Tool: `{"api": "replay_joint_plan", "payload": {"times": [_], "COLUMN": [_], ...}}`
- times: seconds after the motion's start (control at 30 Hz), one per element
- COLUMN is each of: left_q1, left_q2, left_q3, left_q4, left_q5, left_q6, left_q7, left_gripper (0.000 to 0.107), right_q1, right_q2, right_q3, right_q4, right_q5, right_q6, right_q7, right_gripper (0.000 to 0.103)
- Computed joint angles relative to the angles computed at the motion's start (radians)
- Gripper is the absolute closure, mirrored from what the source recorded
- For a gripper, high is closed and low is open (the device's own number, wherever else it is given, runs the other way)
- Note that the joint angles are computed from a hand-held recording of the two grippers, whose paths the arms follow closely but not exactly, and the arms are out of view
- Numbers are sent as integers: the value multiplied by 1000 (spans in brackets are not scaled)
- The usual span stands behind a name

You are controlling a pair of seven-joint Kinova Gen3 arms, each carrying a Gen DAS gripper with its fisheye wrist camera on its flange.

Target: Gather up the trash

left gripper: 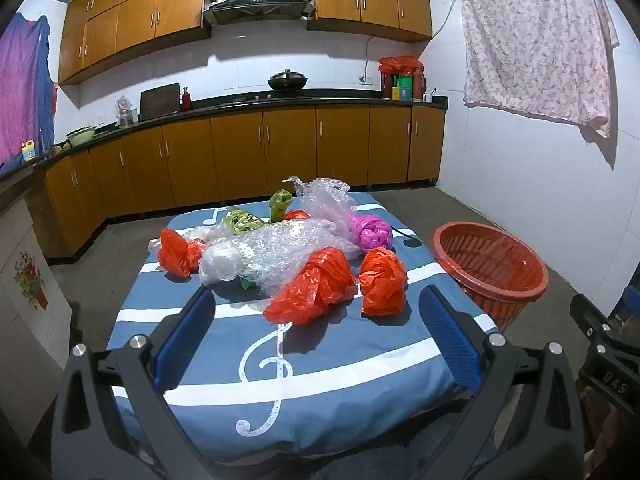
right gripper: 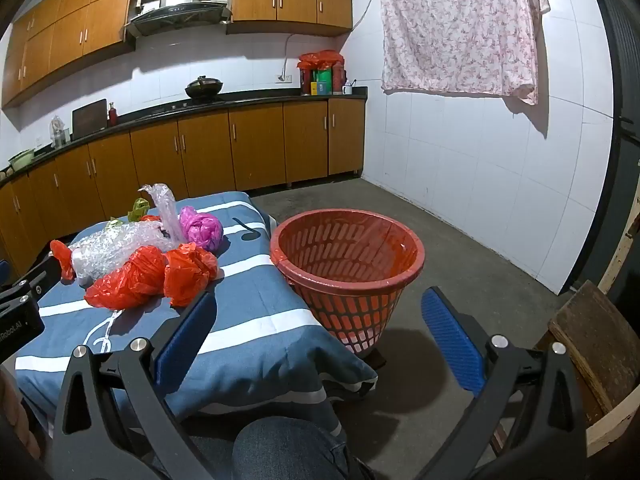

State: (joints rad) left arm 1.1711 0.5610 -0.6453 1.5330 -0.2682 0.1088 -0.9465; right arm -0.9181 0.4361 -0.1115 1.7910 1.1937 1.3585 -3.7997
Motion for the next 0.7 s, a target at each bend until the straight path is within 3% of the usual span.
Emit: {"api": "replay_joint_plan", "payload": {"times": [0.7], "left_q1": [-3], "left_q2": [-1], "left_q3": [4], "left_q4": [0], "left_q5": [12], "left_q6": [0], "left_q7": [-10], "left_gripper": [8], "right_q1": [-1], "right_q2": [1], "right_q3": [0], "right_q4": [1], "right_q5": [1], "right_q6": [1], "right_q7": [-1], "right_gripper": [2]}}
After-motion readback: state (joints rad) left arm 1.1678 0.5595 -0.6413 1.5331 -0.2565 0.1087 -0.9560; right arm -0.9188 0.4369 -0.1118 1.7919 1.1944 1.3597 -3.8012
